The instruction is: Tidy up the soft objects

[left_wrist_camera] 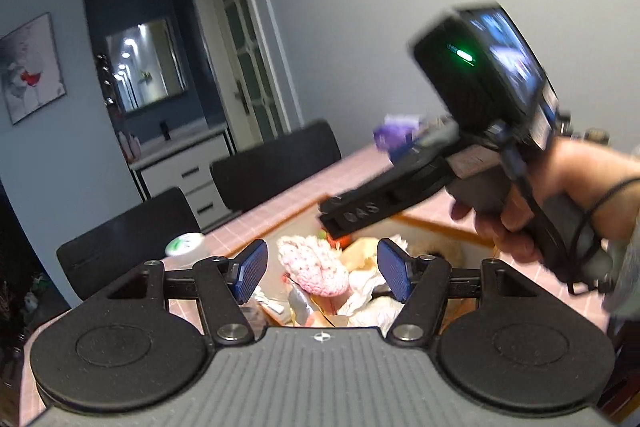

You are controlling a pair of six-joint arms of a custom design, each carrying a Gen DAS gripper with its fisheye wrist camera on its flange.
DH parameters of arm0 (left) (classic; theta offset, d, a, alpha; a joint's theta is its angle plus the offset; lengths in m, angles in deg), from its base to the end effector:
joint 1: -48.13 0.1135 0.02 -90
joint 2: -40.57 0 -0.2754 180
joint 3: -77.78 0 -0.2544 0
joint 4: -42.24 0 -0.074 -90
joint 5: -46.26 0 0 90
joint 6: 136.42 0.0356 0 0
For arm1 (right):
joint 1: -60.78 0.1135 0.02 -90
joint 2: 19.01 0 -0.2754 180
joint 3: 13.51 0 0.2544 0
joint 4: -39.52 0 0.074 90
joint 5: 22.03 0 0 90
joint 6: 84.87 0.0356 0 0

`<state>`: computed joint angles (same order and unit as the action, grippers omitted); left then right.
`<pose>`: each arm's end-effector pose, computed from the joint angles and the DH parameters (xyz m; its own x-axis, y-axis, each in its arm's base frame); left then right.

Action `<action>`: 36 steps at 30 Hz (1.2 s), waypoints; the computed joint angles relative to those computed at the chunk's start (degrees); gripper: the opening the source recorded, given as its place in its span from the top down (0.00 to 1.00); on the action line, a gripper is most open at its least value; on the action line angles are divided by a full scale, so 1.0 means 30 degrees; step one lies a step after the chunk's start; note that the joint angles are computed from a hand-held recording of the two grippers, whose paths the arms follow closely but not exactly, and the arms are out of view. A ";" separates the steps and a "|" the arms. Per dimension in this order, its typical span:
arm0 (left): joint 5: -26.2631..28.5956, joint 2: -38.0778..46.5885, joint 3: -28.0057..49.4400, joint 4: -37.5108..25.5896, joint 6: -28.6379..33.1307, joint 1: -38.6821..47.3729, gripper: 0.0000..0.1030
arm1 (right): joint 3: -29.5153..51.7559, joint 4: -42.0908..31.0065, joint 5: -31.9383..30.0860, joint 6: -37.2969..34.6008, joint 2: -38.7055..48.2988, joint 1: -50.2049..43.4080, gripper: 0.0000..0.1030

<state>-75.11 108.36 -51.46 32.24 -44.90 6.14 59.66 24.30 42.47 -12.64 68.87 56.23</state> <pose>0.1998 -0.1549 0.2465 -0.3317 0.3290 -0.8842 0.2354 0.9364 0.2601 0.3480 -0.0123 0.2712 -0.3820 -0.2459 -0.8908 -0.4378 0.8971 -0.0599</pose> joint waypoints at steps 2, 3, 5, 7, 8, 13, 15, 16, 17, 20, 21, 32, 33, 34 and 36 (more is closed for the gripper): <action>-0.0399 -0.1986 -0.1372 0.0510 -0.0240 -0.0346 0.28 | -0.1368 0.0137 -0.0245 0.0358 -0.1605 -0.0098 0.05; -0.0743 -0.2840 -0.2006 0.0778 -0.0330 -0.0553 0.28 | -0.2101 0.0210 -0.0592 0.0430 -0.2448 -0.0202 0.05; -0.1881 -0.4414 -0.3126 0.1257 -0.0610 -0.1266 0.29 | -0.3365 -0.0057 -0.1062 0.0433 -0.4107 -0.0319 0.04; -0.2882 -0.5884 -0.4082 0.1511 -0.1052 -0.1874 0.29 | -0.4682 -0.0130 -0.1596 0.0524 -0.5707 -0.0531 0.04; -0.3232 -0.6654 -0.4597 0.1707 -0.1224 -0.2144 0.29 | -0.5428 0.0030 -0.2020 0.0665 -0.6522 -0.0714 0.03; -0.6779 -1.0014 -0.6835 0.2411 -0.1569 -0.4271 0.29 | -1.0179 0.2953 -0.1444 0.1670 -1.0598 -0.0886 0.03; -0.8739 -1.0721 -0.7620 0.3177 -0.1706 -0.5332 0.29 | -1.1554 0.3673 -0.1333 0.2381 -1.1795 -0.0930 0.03; -0.9621 -1.1197 -0.7989 0.3382 -0.1726 -0.5810 0.29 | -1.2129 0.3951 -0.1320 0.2864 -1.2339 -0.1011 0.03; -1.0783 -1.1629 -0.8200 0.3176 -0.2024 -0.6467 0.28 | -1.2576 0.4012 -0.1255 0.3197 -1.2851 -0.0960 0.03; -1.2825 -1.2877 -0.8429 0.0750 -0.4149 -0.7340 0.19 | -1.3982 0.4196 -0.0387 0.4650 -1.4506 -0.0435 0.03; -1.3015 -1.3303 -0.8699 0.0399 -0.4319 -0.7158 0.18 | -1.4390 0.4215 -0.0205 0.5055 -1.4896 -0.0196 0.03; -1.1162 -1.1273 -1.0156 -0.2642 -0.8437 -0.2700 0.15 | -1.7223 0.6147 0.4856 0.4641 -1.4718 0.5034 0.03; -1.1078 -1.0993 -1.0170 -0.3422 -0.9559 -0.2706 0.15 | -1.7361 0.6518 0.5024 0.4324 -1.4450 0.5273 0.03; -1.0964 -1.0383 -1.0207 -0.3400 -1.0343 -0.2599 0.15 | -1.7436 0.6767 0.5243 0.4182 -1.4229 0.5515 0.03; -1.1678 -0.9630 -0.9981 -0.5438 -1.3203 -0.3422 0.15 | -1.7627 0.7527 0.5308 0.4305 -1.3746 0.5655 0.03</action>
<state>-110.14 79.47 -81.40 15.93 -84.51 -4.12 6.78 46.88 58.39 0.27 27.63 73.20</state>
